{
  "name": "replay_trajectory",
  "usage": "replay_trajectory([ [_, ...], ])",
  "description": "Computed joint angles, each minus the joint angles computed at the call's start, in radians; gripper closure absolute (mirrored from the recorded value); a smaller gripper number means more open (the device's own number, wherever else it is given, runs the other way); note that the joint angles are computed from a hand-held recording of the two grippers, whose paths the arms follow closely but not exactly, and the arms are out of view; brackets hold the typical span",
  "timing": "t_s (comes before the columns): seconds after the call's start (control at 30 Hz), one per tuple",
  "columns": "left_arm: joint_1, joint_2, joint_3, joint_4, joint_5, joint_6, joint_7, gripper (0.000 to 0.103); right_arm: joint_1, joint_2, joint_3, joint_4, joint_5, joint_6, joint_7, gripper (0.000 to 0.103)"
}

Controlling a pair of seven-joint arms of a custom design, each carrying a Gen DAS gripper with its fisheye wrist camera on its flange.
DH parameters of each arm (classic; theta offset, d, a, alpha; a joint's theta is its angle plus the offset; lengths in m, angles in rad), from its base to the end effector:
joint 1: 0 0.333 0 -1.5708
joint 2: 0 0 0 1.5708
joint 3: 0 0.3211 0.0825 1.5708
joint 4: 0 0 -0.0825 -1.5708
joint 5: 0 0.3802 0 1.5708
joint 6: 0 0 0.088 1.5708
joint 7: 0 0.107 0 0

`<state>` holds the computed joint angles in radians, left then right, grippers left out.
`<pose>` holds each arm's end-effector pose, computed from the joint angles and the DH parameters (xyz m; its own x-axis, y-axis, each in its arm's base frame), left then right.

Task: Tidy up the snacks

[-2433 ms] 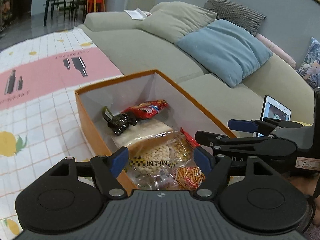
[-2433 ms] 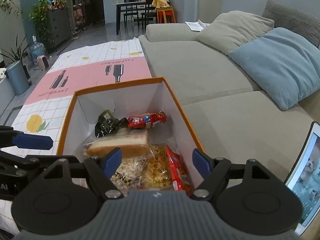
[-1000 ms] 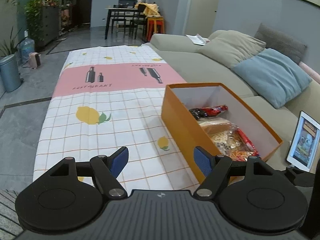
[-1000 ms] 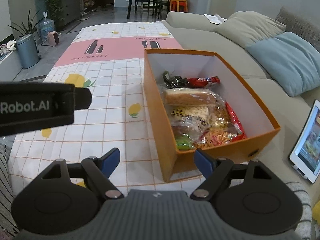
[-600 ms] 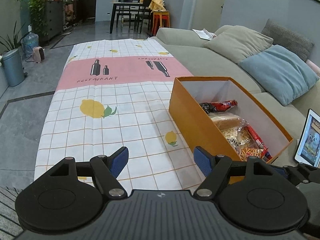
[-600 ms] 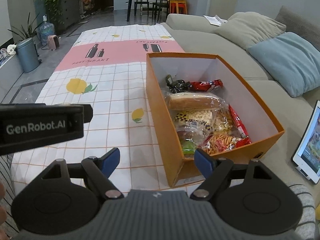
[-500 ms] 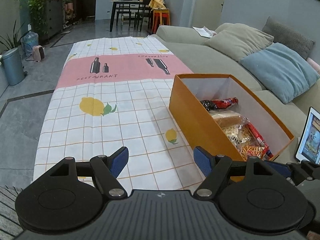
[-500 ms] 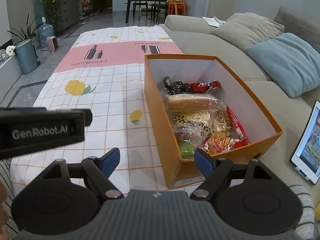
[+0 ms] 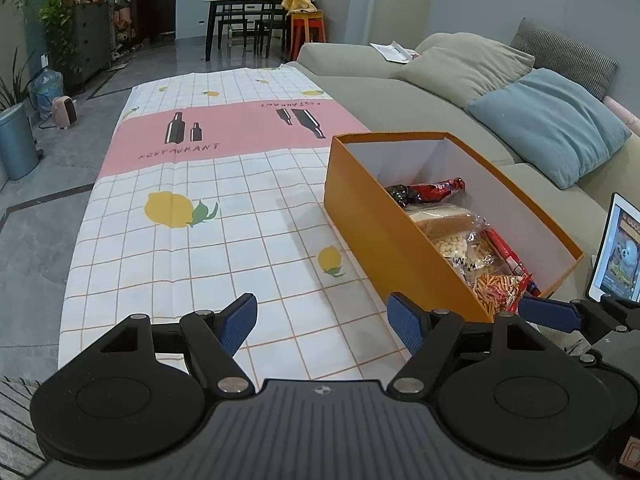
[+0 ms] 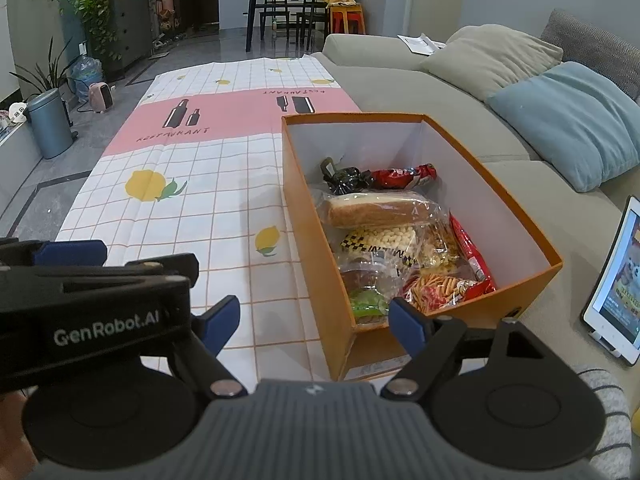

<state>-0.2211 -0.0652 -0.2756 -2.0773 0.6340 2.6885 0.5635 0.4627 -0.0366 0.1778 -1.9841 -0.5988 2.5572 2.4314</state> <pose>0.4938 -0.2931 0.5352 -0.0144 -0.9956 0.0928 -0.7037 -0.0558 -0.7083 0.4652 0.3585 0.5537 0.1771 -0.9841 0.0159 -0.7155 -0.1398 -0.6844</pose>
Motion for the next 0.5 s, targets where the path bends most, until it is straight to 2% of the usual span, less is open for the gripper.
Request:
replay_trajectory([
  [0.5, -0.001, 0.001, 0.001, 0.000, -0.002, 0.000, 0.000, 0.016, 0.001, 0.002, 0.000, 0.003, 0.002, 0.000, -0.010, 0.024],
])
